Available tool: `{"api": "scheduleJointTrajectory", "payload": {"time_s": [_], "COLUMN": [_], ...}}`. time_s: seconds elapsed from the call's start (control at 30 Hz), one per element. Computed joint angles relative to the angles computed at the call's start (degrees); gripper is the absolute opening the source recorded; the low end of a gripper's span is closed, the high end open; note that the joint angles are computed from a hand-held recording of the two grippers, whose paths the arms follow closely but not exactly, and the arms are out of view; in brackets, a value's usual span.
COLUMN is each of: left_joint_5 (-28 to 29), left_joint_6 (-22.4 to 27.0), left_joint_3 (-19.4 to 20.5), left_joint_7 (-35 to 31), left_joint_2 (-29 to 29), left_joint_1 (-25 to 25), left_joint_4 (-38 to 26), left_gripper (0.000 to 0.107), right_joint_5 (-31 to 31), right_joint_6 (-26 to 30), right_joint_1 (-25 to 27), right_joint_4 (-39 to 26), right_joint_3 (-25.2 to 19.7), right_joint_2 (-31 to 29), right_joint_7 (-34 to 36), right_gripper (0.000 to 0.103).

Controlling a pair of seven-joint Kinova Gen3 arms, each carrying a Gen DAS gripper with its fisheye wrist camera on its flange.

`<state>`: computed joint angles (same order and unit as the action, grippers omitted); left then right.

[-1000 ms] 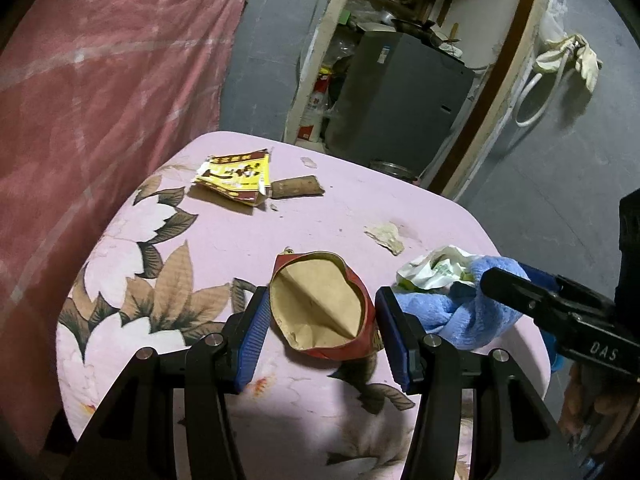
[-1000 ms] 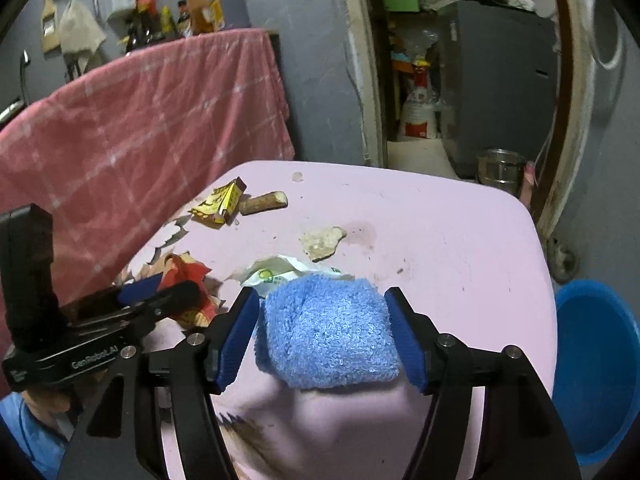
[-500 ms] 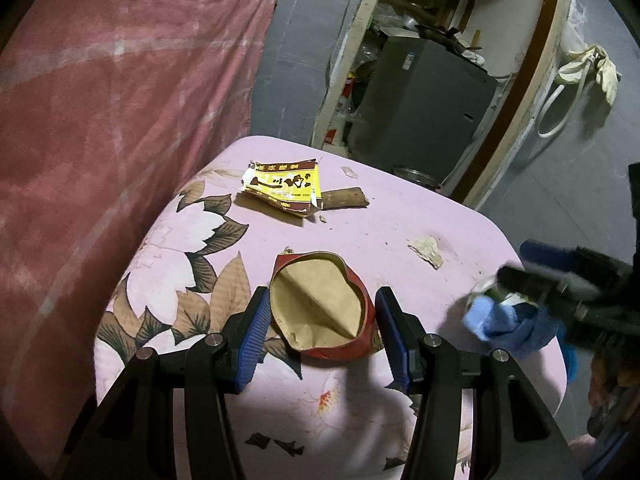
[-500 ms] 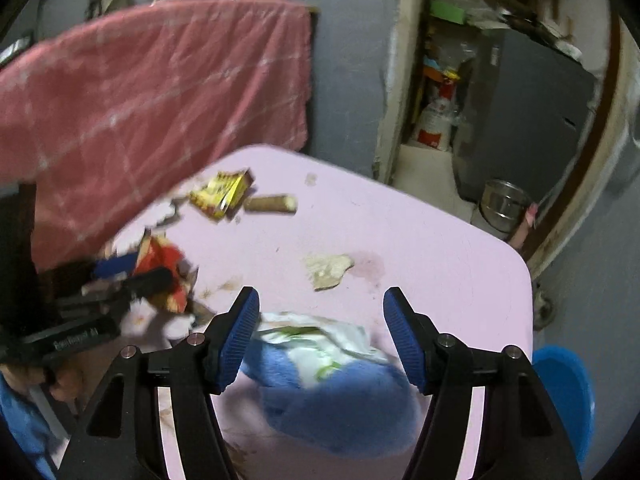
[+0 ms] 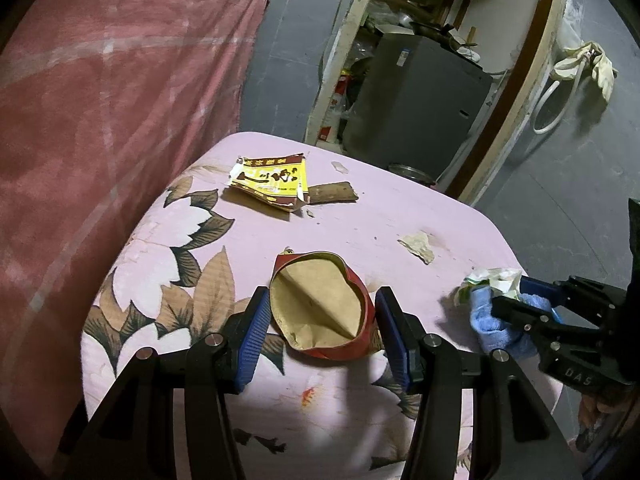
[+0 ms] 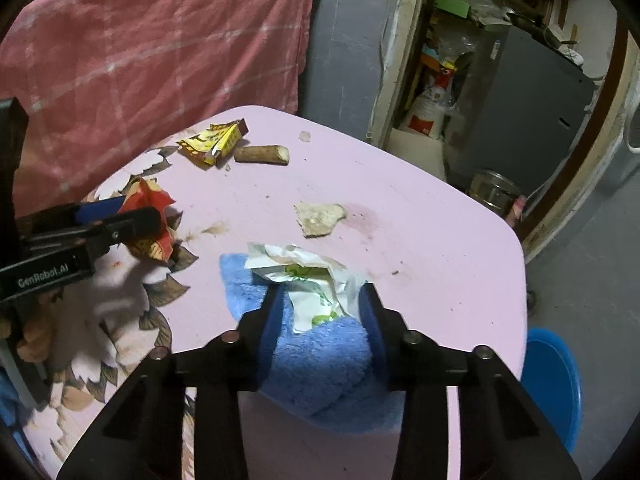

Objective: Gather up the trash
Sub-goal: 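Grasp the red-and-tan wrapper with the left tool while the right grasps the white wrapper on the towel, then lift the red wrapper and white wrapper and carry them over the blue bucket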

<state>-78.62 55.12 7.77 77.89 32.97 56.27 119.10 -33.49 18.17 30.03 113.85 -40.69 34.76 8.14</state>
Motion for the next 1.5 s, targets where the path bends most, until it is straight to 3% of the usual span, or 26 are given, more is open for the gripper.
{"api": "scheduleJointTrajectory", "payload": {"time_s": [0.17,0.37,0.6,0.77,1.07,1.27,1.5], "left_joint_5": [0.2,0.3,-0.7,-1.0,-3.4,-8.1,-13.6], "left_joint_6": [0.6,0.9,2.8,8.1,16.2,18.3,17.7], "left_joint_3": [0.1,-0.2,-1.1,-1.1,-2.3,-3.8,-6.6], "left_joint_7": [-2.2,-5.4,-4.8,-6.3,-12.7,-15.8,-20.8], "left_joint_2": [0.3,0.8,0.9,1.7,4.5,7.1,12.2], "left_joint_1": [0.3,0.6,1.9,3.5,5.9,6.8,7.3], "left_joint_4": [-1.4,-3.6,-4.6,-7.0,-14.5,-19.9,-29.8], "left_gripper": [0.047,0.047,0.047,0.047,0.047,0.047,0.048], "right_joint_5": [-2.9,-9.1,-17.4,-24.3,-39.6,-49.5,-58.8], "right_joint_6": [2.2,11.0,17.4,22.4,26.4,30.3,34.5], "right_joint_1": [4.8,10.0,12.6,15.2,21.7,25.3,26.3], "right_joint_4": [-0.4,-2.6,-3.7,-4.3,-0.2,0.8,-1.4], "right_joint_3": [-2.5,-2.1,-0.7,-0.3,-1.6,0.3,4.9], "right_joint_2": [1.4,4.2,6.3,8.3,7.6,7.3,7.9], "right_joint_7": [3.1,7.5,13.0,18.3,35.1,44.2,48.6], "right_gripper": [0.014,0.007,0.007,0.007,0.007,0.007,0.007]}}
